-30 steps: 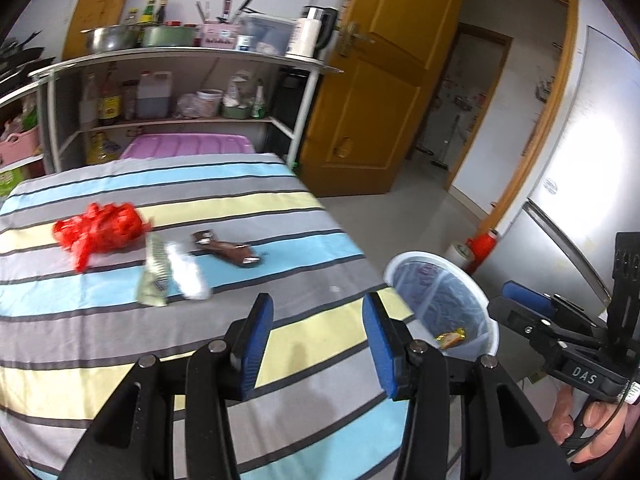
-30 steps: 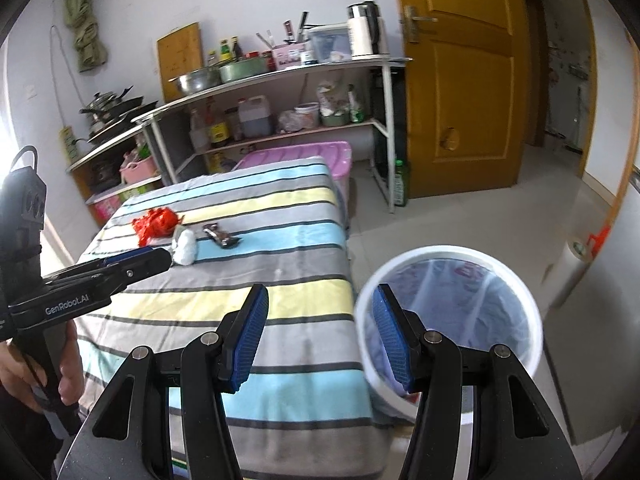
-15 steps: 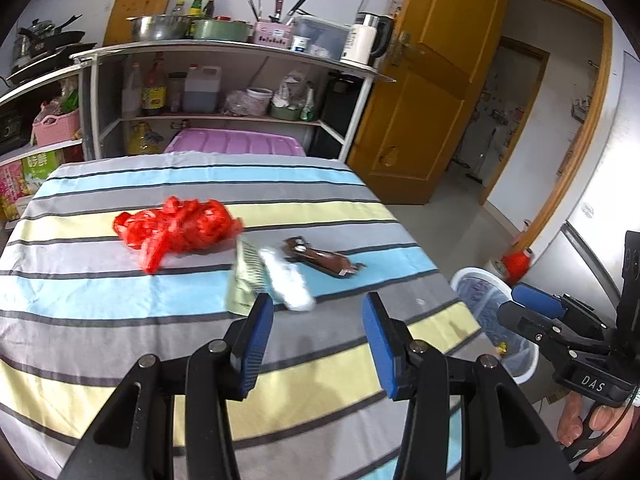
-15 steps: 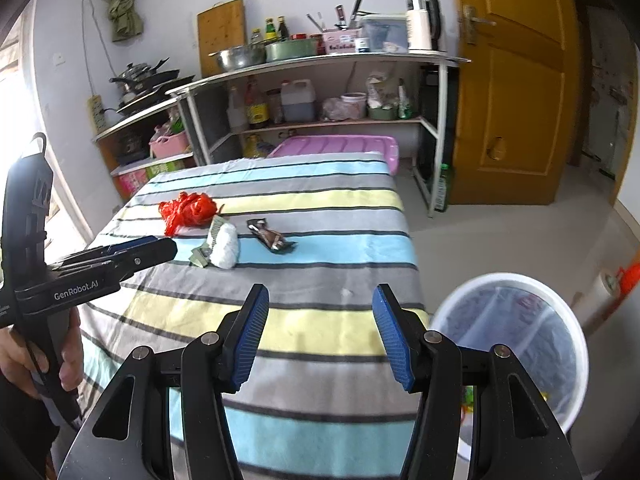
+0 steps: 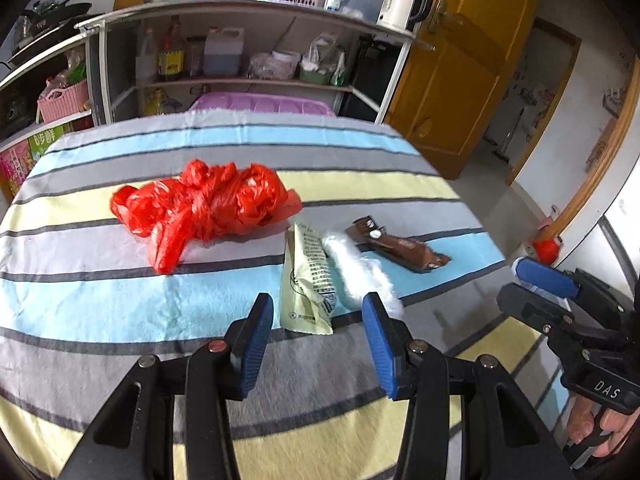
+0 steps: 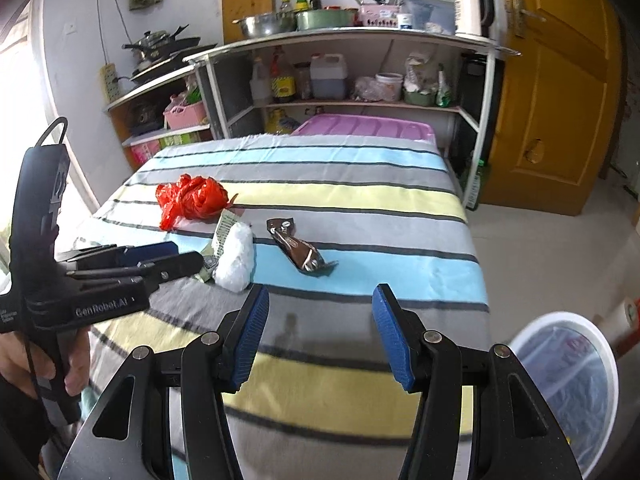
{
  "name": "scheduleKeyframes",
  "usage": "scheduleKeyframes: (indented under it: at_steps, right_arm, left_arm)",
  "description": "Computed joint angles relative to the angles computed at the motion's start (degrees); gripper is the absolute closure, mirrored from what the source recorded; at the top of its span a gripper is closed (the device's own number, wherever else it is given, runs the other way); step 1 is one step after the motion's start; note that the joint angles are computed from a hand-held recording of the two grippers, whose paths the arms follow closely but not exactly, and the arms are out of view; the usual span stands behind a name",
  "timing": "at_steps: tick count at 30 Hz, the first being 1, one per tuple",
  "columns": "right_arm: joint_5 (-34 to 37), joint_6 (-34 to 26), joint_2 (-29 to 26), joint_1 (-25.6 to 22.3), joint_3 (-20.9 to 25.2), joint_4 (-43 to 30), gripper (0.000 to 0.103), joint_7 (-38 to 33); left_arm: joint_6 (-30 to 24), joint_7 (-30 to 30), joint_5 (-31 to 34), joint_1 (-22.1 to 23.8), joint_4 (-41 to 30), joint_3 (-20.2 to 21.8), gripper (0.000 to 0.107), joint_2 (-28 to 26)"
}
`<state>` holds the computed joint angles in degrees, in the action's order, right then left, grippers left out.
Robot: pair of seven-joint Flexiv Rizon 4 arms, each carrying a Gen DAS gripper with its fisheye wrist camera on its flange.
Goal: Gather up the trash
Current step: 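Grasp the green-white packet with the left gripper while the right grasps the brown wrapper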
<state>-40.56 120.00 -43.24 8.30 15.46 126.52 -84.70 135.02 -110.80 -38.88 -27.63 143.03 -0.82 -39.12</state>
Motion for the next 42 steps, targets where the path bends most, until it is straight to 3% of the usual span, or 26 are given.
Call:
scheduleKeyframes:
  at_steps: [5, 12, 13, 15, 17, 23, 33, 42]
  right_arm:
    - [-1.98, -4.99, -2.90, 0.21, 1.54, -4.75, 0.048, 1.09]
    - [-2.50, -10.79, -5.94, 0.06, 4.69, -9.02, 0.048, -0.45]
    - [-2.18, -11.21, -6.14, 0.30, 4.84, -9.31, 0.050, -1.05]
    - [-1.15, -12.71, -6.23, 1.29, 4.66, -9.79, 0.068, -2.12]
    - [0.06, -13.25, -6.18, 1.37, 5.00, -9.86, 0.069, -3.29]
    - [1.41, -13.25, -6.34, -2.06, 8.47, -8.87, 0.077, -5.27]
    - [0.62, -7.39, -3.21, -7.15, 9.87, -2.58, 0.079, -3.28]
    - [-4.95, -0.46, 1.38, -11.06, 6.42, 4.14, 0.079, 2.16]
  left_arm:
    - [-2.81, 0.67, -0.29, 0.75, -0.78, 0.18, 0.068, -0.43]
    - [-2.01, 1.33, -1.45, -0.39, -0.93, 1.01, 0.076, -0.98]
    - [-1.70, 1.07, -0.87, 0.01, -0.85, 0.90, 0.077, -1.04]
    - [-1.13, 0.47, 0.31, 0.81, -0.54, 0.69, 0.080, -1.03]
    - [-0.88, 0.22, 0.90, 1.17, -0.42, 0.62, 0.082, -1.00]
    - [0.72, -1.31, 2.58, 1.76, 0.61, 0.22, 0.086, -0.86]
    - [2.88, -1.87, -2.53, -2.65, 2.81, -0.47, 0.086, 1.19]
    - [4.45, 1.59, -9.01, -8.02, 2.52, -2.33, 0.086, 3.33]
